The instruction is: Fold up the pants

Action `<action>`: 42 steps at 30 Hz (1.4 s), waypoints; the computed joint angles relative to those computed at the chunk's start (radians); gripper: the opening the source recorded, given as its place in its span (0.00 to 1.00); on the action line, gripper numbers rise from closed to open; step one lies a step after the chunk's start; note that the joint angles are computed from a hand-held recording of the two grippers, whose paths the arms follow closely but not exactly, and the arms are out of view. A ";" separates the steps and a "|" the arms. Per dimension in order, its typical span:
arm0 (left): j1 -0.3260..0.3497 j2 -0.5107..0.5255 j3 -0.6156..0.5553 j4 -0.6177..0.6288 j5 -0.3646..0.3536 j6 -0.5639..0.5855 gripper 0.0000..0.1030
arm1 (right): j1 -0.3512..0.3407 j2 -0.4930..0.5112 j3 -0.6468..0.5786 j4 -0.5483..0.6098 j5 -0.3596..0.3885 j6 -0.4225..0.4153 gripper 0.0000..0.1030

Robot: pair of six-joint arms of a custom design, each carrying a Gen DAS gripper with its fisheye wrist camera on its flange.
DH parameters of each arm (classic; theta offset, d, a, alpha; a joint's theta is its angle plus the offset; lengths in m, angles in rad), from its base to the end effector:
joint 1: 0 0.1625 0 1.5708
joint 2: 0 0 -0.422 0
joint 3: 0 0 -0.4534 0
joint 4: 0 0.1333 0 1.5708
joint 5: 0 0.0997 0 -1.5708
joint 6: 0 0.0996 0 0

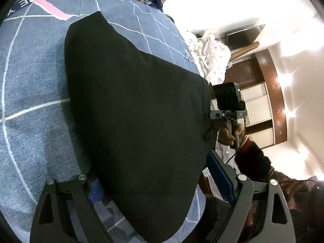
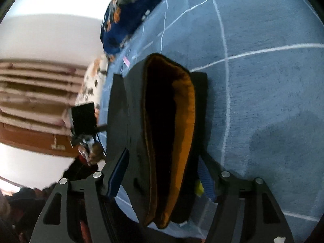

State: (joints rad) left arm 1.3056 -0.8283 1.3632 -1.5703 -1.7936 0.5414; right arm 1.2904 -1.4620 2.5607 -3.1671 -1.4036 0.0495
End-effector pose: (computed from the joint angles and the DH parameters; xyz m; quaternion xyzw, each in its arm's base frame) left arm -0.0791 -0.7159 0.1079 -0.3491 -0.8931 -0.2456 0.1424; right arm 0.0371 -0.4129 0.1395 0.1383 0.9561 -0.2531 0.0521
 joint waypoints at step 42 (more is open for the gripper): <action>-0.161 -0.334 0.489 -0.657 0.345 0.043 0.20 | 0.183 0.383 -0.092 -0.589 -0.044 0.140 0.23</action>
